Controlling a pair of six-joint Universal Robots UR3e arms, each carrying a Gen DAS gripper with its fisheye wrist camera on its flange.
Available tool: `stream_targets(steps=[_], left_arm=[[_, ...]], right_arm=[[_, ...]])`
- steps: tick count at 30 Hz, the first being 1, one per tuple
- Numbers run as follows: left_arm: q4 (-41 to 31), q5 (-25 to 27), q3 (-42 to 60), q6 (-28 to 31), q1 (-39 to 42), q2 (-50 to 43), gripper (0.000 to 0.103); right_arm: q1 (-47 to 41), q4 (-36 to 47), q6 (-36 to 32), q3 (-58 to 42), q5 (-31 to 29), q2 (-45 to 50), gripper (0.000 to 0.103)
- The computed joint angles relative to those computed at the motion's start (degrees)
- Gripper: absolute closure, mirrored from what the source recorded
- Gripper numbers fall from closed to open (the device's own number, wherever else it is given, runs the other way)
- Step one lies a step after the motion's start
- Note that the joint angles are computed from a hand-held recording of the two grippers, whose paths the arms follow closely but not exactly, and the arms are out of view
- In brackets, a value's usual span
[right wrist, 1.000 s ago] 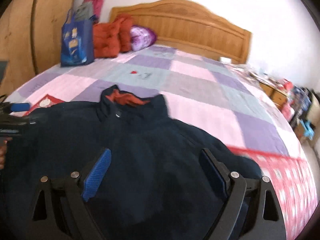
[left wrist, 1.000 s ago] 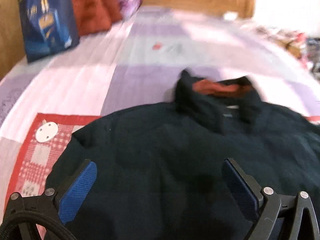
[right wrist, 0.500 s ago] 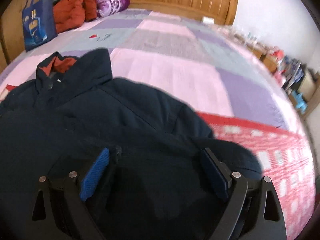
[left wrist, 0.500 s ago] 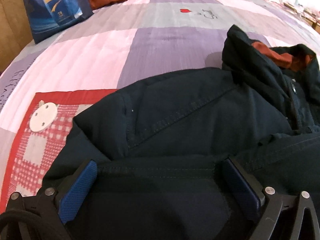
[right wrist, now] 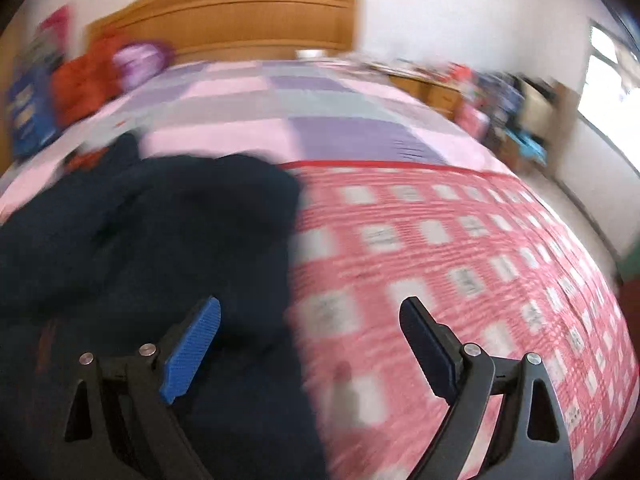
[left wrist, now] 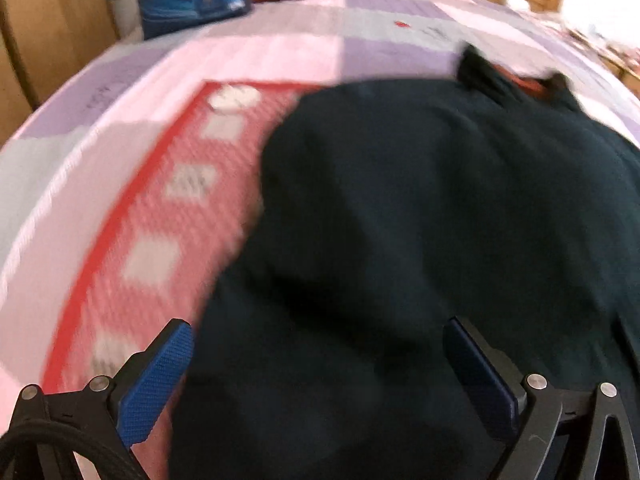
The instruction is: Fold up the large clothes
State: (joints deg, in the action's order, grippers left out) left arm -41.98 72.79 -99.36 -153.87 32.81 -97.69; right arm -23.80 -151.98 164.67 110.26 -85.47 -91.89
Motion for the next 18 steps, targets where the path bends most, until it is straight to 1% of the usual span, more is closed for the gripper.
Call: stream_targets(steps=[2,3,4,5,6,7,8,9,10,11,12,13,14,15,16,17,18], left_arm=[[-3.66,-1.23,-4.97,3.07,-1.34,5.74,0.001],[-4.86,-0.86,-7.51,4.54,-2.83,8.17,0.001],[-5.61,0.93,-9.51,6.05,-4.92,9.52,0.001],[-5.72,2.56,-10.97,7.13,-6.44,10.07,0.001],[-4.42,2.83,-14.09,8.6,-6.12,11.57,0.001],[-5.16,1.35,-14.95,9.14,-4.22,12.41,0.0],[-8.26,-0.04,-14.31,8.73,-1.18,12.57,0.0],[-10.66,-0.28,-13.45,7.87,1.91,12.47,0.0],[-11.06,-0.06,-13.64,7.74,4.31,12.87,0.0],[-10.66,0.67,-14.28,8.38,6.79,13.58,0.0],[-10.73,1.18,-15.33,10.73,10.17,15.06,0.0],[-12.19,0.46,-15.7,13.12,12.52,16.37,0.0],[-15.05,-1.67,-15.73,16.13,15.2,18.12,0.0],[-16.65,-1.79,-15.86,17.21,16.38,19.95,0.0],[-14.14,2.71,-17.07,15.87,15.17,21.27,0.001],[-14.19,4.79,-17.96,15.91,15.13,22.87,0.002],[-18.87,2.49,-18.32,17.72,17.49,26.2,0.002]], right_arm=[[6.93,2.39,-0.26,1.93,1.15,-2.45,0.01],[11.11,3.98,-0.79,2.4,2.02,-2.95,0.01],[13.92,5.07,-1.91,2.84,2.32,-3.07,0.01],[18.45,5.6,-2.59,2.83,0.54,-2.2,0.01],[21.24,5.78,-3.29,3.19,-0.97,-1.49,0.01],[22.33,4.98,-4.5,4.99,-2.19,-1.57,0.01],[21.15,4.04,-5.16,7.81,-3.14,-2.93,0.01],[17.7,4.77,-5.0,10.06,-1.78,-5.39,0.01],[13.1,6.73,-4.66,11.65,-0.55,-8.37,0.01],[8.75,7.93,-5.05,13.33,-1.62,-11.48,0.01],[5.46,8.65,-6.24,14.66,-3.12,-13.77,0.01],[0.6,10.82,-8.23,16.05,-4.6,-16.72,0.01],[-3.97,13.53,-9.99,16.8,-3.2,-19.38,0.01],[-7.27,15.84,-11.1,17.23,-3.23,-21.9,0.01],[-9.67,17.8,-11.82,17.61,-4.83,-24.94,0.01],[-11.2,19.8,-12.39,17.97,-4.76,-27.8,0.01],[-12.45,22.74,-12.66,18.09,-3.75,-31.25,0.01]])
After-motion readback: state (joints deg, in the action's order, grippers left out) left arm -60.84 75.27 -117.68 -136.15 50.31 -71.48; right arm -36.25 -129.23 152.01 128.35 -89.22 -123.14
